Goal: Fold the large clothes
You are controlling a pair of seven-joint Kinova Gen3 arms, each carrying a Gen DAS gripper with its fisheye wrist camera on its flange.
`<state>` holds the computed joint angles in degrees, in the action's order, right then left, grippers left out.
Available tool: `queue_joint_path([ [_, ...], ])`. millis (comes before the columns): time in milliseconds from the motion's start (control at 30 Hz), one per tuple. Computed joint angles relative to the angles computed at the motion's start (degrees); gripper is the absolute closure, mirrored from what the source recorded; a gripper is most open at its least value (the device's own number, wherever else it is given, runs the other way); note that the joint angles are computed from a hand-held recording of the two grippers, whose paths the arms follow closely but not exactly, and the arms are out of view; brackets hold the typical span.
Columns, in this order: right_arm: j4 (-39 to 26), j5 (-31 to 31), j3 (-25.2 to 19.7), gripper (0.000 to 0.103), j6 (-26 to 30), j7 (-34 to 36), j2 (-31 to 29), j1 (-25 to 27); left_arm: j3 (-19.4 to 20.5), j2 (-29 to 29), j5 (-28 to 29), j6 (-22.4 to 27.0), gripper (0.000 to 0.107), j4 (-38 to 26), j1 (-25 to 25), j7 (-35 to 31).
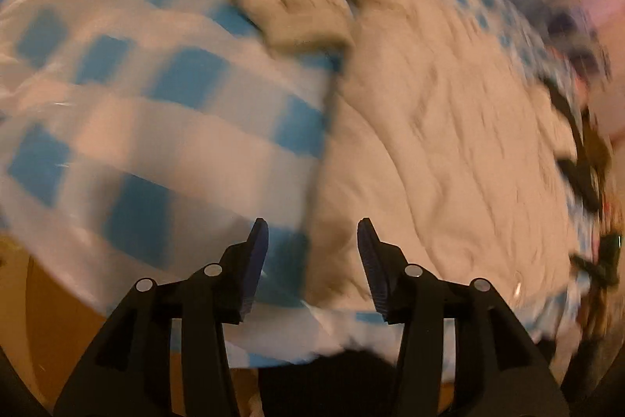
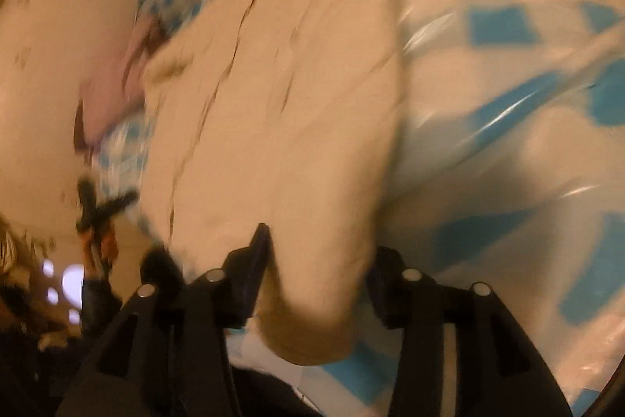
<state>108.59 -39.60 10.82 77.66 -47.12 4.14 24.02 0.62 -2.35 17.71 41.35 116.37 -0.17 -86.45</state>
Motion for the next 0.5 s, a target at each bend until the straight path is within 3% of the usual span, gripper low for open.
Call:
queue_joint_path([
  [67,-0.70,-1.26,0.98,0.038,-2.93,0.26,-3.14,0.16,2.49,-3.02,-2.21,-4.56,0.040,0.75,-1.36,2.86],
  [133,-2.24,-5.62,1.70,0.031,-3.24,1.82,-4.45,0.40,2.09,-4.55,-0.96,-8.32,0.034,0.16,0.08,1.99],
  [233,-4.79,-10.12,0.12,0.028,-5.60,1.83,-2.87,-2.48,-0.42,-1.04,5.59,-11.53,0.033,-2.81,5.88,-4.51],
  [333,-4.19,-10.82,-2.39,0.028,-7.62,0.97,0.94,-5.11,2.64,5.08,9.83,-15.87,0.033,-5.19,7.49,-9.18],
  [400,-1.75,-8.50,-4.40,0.028,-11.45,-0.78,2.55,-7.29,1.14,9.08,9.53,-16.93,0.033,-6.77,11.45,-7.79],
  [500,1.04,-4.98,-5.50,0.027,-15.23,-1.43,5.85,-8.79,-4.50,15.33,3.32,-16.24,0.033,-8.91,19.41,-1.39],
])
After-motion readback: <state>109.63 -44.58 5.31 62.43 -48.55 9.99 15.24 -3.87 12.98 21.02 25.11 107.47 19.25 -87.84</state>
